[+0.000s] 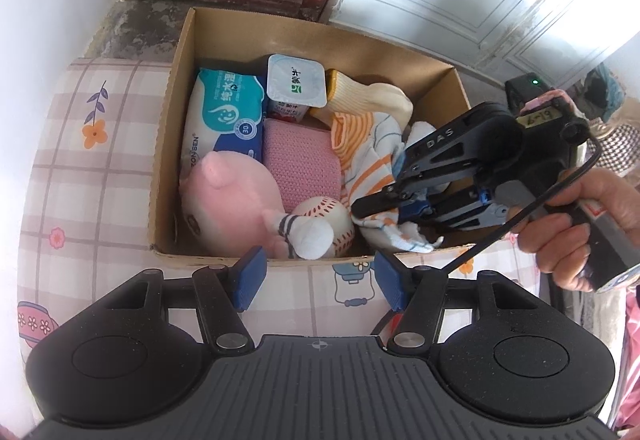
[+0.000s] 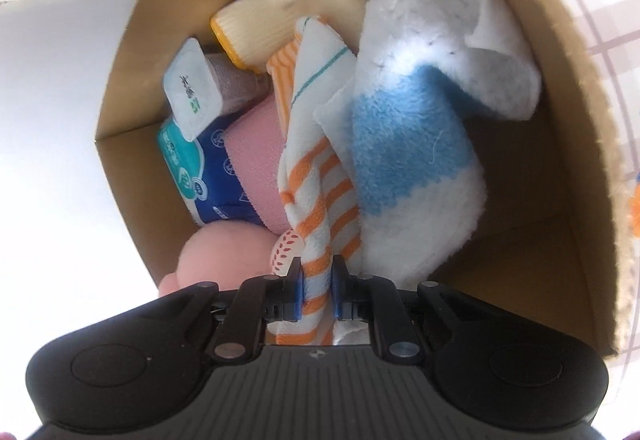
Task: Organize soft objects
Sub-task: 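Lower the fluffy cloth beside the striped towel and open the right gripper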
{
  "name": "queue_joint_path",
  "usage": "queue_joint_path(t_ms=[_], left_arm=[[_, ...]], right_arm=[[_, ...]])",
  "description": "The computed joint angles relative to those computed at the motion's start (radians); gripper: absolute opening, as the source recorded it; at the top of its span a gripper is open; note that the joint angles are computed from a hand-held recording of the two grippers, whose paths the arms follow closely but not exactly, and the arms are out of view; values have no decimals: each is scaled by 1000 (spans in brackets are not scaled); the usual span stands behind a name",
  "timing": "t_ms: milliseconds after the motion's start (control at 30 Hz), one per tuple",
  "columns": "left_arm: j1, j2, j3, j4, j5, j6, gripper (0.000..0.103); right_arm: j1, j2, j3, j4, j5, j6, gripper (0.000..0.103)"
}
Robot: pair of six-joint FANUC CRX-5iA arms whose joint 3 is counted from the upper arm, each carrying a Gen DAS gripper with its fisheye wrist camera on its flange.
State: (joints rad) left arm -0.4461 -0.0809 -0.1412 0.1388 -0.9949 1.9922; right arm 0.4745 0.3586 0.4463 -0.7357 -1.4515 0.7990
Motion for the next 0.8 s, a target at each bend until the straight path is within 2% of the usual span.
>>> queue_joint_path(t_ms=[33, 133, 167, 200, 300, 467, 500, 567, 600, 700, 800], left_arm=[[-1, 0, 1, -1, -2, 1, 59], [1, 1, 1, 6, -2, 1, 59], [2, 0, 0, 9, -1, -1, 60], [2, 0, 0, 11, 0, -2, 60], [4, 0, -3, 19, 8, -11, 60], [0, 8, 5, 13, 6, -10, 60], [-1, 11, 9, 9, 3, -10, 60], [-2, 15, 16, 3, -2, -10, 60], [-2, 15, 17, 1, -3, -8, 60], [1, 9, 12, -1, -1, -10, 60], [6, 7, 7, 3, -2, -14, 60]], right_arm=[[8, 5, 8, 13, -5, 10, 20], [36, 19, 52, 78, -36, 52, 38], [49, 19, 72, 111, -49, 67, 47], [62, 13, 89, 147, -54, 86, 53], [100, -8, 138, 249, -56, 129, 54], [167, -5, 164, 520, -2, 149, 51], [172, 16, 178, 544, -7, 143, 44], [191, 72, 220, 604, -50, 163, 37], [212, 93, 230, 655, -73, 196, 29], [285, 77, 149, 806, -40, 293, 24], [341, 50, 66, 898, -3, 315, 18]])
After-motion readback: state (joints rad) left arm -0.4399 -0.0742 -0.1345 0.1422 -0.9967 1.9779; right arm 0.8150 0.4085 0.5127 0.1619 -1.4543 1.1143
